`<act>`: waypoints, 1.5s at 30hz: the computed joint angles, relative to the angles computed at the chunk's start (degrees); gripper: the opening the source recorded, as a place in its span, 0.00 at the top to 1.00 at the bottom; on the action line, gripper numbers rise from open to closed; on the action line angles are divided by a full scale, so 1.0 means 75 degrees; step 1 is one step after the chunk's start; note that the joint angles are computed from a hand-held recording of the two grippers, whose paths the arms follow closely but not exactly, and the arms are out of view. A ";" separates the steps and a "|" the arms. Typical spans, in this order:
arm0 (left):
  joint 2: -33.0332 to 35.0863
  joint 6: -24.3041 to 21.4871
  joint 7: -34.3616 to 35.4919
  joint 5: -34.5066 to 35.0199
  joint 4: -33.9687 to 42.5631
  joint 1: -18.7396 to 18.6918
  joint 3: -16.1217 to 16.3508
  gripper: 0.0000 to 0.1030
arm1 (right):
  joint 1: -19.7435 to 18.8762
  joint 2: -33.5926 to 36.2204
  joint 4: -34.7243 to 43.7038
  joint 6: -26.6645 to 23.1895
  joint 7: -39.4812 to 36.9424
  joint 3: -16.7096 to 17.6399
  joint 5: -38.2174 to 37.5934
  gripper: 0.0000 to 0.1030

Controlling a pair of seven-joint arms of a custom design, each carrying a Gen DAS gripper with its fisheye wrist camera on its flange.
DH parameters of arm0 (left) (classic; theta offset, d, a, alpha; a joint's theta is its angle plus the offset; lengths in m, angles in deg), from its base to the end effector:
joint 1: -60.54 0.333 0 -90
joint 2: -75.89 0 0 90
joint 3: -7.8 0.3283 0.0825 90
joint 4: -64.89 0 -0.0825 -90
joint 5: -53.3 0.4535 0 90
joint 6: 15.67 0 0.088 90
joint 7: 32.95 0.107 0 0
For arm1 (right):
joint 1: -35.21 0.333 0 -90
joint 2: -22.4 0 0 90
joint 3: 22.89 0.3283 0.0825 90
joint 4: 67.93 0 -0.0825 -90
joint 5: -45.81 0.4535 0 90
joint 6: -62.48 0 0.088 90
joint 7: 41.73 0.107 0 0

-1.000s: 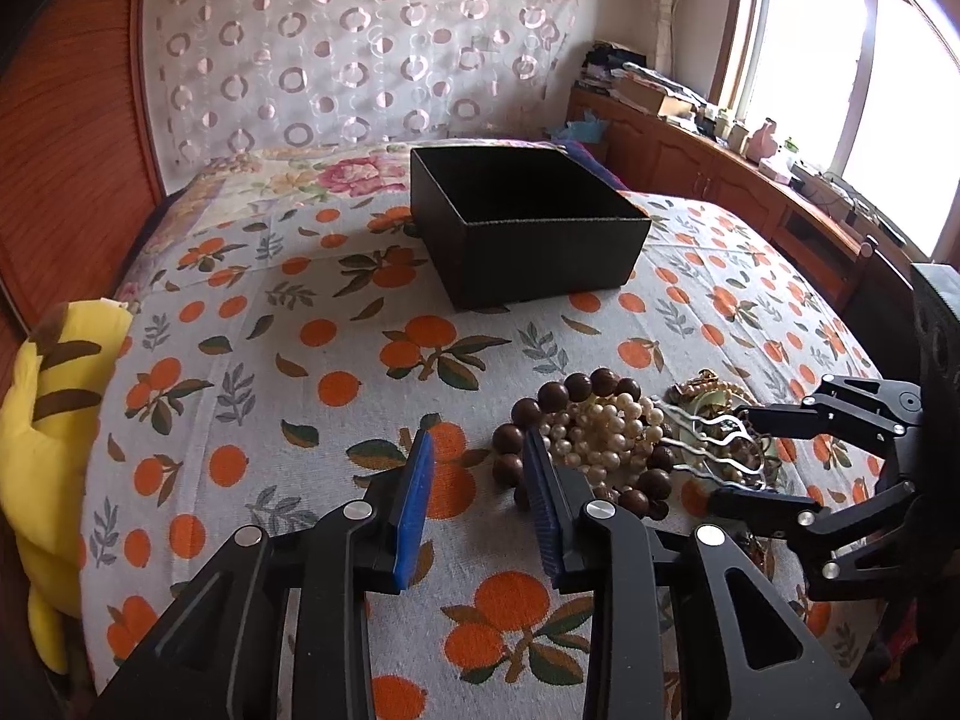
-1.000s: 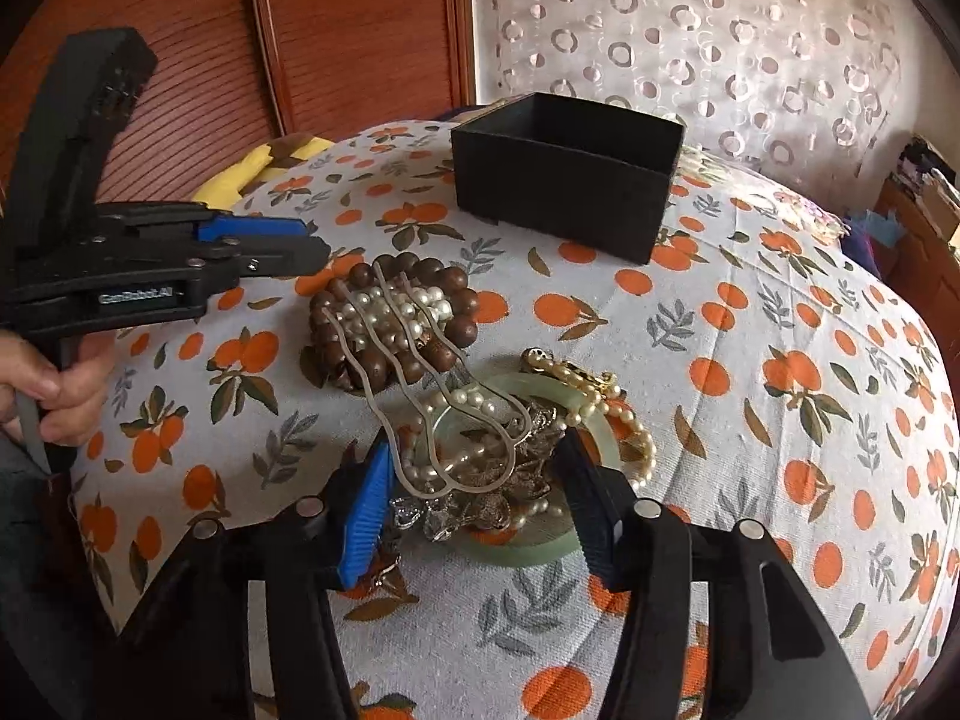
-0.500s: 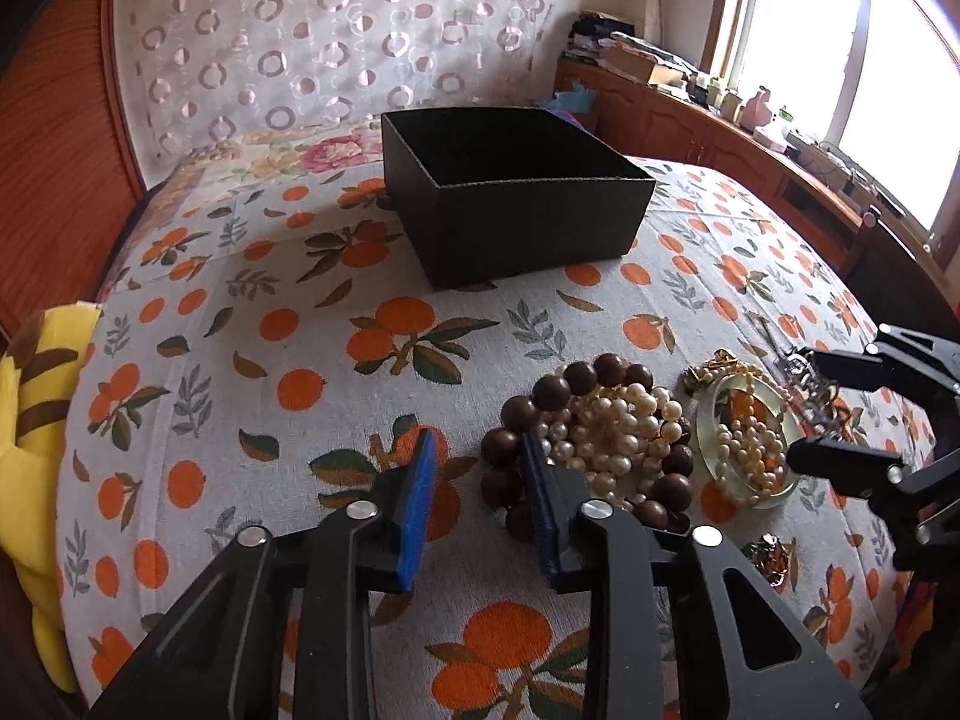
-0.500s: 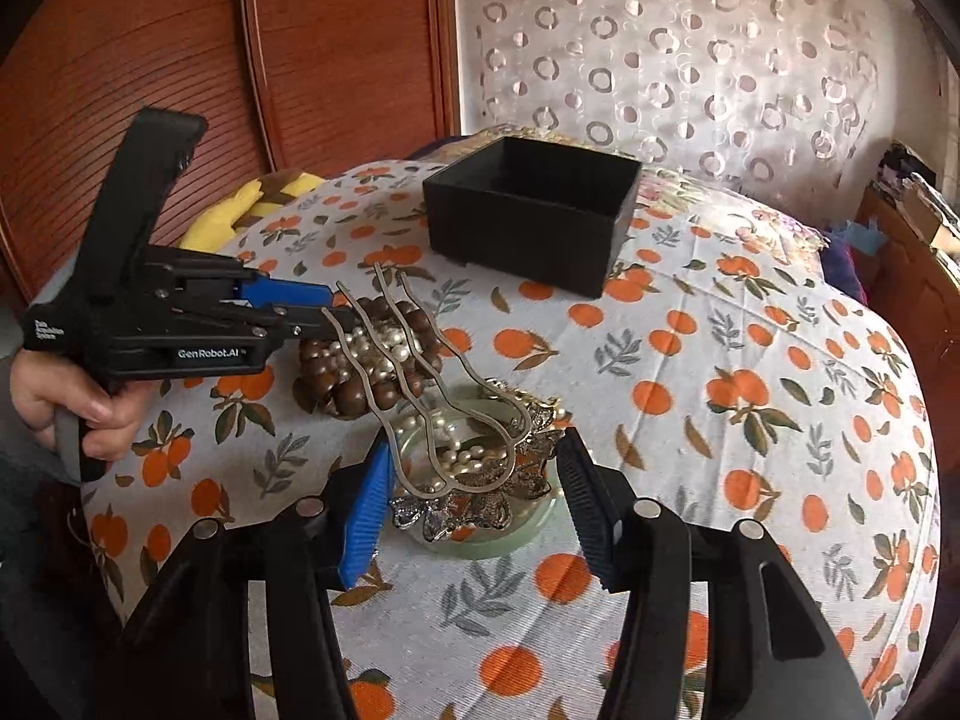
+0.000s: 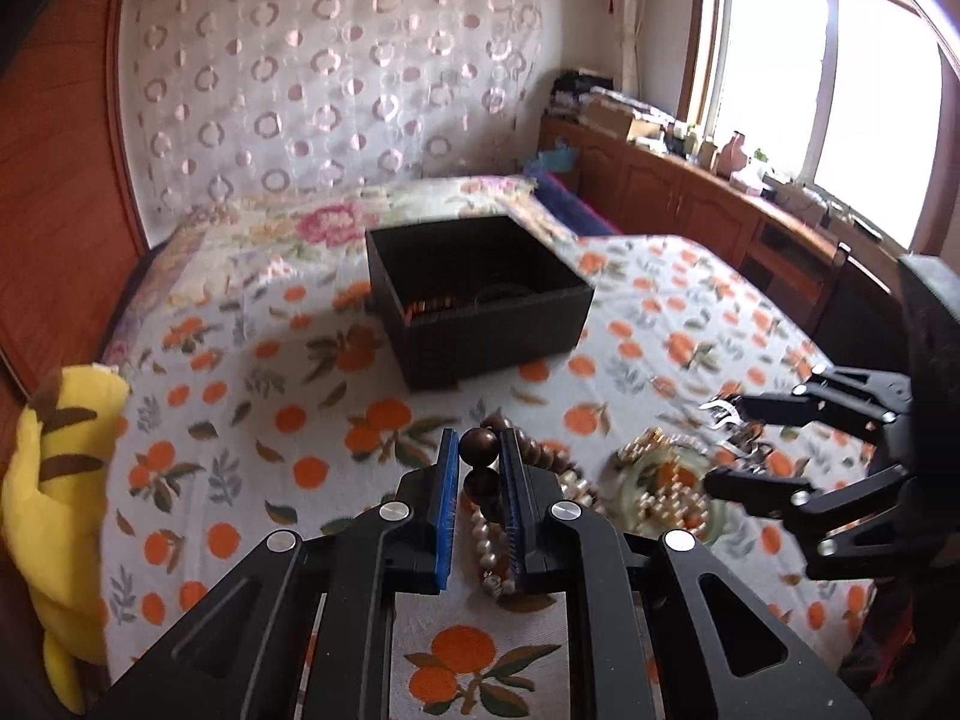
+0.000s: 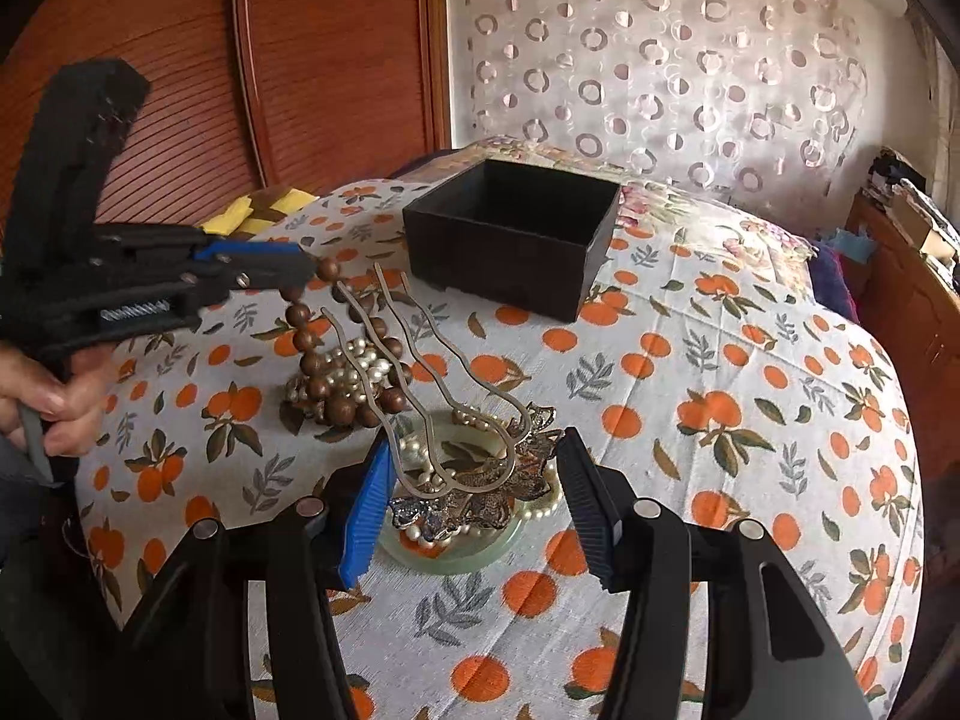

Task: Organize jewelry
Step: 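Carry the wooden bracelet and hairpin into the black box and release both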

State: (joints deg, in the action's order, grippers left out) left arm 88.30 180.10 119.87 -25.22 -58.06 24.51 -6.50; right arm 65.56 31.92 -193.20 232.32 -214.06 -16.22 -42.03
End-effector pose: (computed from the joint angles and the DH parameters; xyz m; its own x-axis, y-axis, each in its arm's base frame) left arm 0.4711 -0.3882 0.3288 -0.4745 -0.8771 0.0745 -0.6047 0.2633 -0.7517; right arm 0.4412 0.4171 0.3008 0.3876 -0.9217 -0.0165 -0.6505 -0.2608 -0.7133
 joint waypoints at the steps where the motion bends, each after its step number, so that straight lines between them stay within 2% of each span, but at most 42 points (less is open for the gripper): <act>1: -0.0088 0.0075 -0.0544 0.0564 -0.0164 0.0173 -0.0188 0.88 | 0.0000 -0.0022 -0.0003 -0.0008 0.0021 -0.0005 -0.0028 0.45; 2: -0.0174 0.0148 -0.1026 0.1066 -0.0314 0.0283 -0.0307 0.88 | -0.0007 -0.0023 0.0005 -0.0008 0.0031 -0.0008 -0.0043 0.45; 7: -0.0516 0.0388 -0.2404 0.2416 -0.0734 0.0376 -0.0403 0.88 | -0.0042 -0.0043 0.0036 -0.0049 0.0055 -0.0013 -0.0081 0.45; 9: -0.0625 0.0459 -0.2779 0.2799 -0.0834 0.0405 -0.0403 0.88 | -0.0051 -0.0041 0.0064 -0.0067 0.0053 -0.0012 -0.0093 0.45; 12: -0.0715 0.0593 -0.2803 0.2829 -0.0851 0.0318 -0.0340 0.88 | -0.0067 -0.0046 0.0109 -0.0075 0.0077 -0.0014 -0.0145 0.45; 22: -0.0572 0.0759 -0.2142 0.2261 -0.0459 0.0342 -0.0307 0.88 | -0.0126 0.0087 0.0434 -0.0019 -0.0304 -0.0082 0.0018 0.45; 28: -0.0244 0.0757 -0.1031 0.1250 0.0182 0.0230 -0.0161 0.88 | -0.0160 0.0355 0.0841 0.0122 -0.0973 -0.0218 0.0425 0.45; 36: 0.0131 0.0765 0.0087 0.0292 0.0949 0.0361 -0.0198 0.88 | -0.0097 0.0898 0.1509 0.0422 -0.2414 -0.0552 0.1542 0.45; 40: 0.0351 0.0803 0.0581 -0.0131 0.1368 0.0522 -0.0304 0.88 | -0.0075 0.1244 0.1871 0.0561 -0.3404 -0.0683 0.2430 0.45; 45: 0.0627 0.0818 0.1376 -0.0790 0.1915 0.0790 -0.0526 0.88 | -0.0268 0.1726 0.2358 0.0562 -0.4977 -0.0538 0.3832 0.45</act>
State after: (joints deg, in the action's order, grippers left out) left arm 93.00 186.24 130.19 -31.14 -43.70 30.44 -10.45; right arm 63.55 44.87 -175.51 236.53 -251.38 -20.26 -13.29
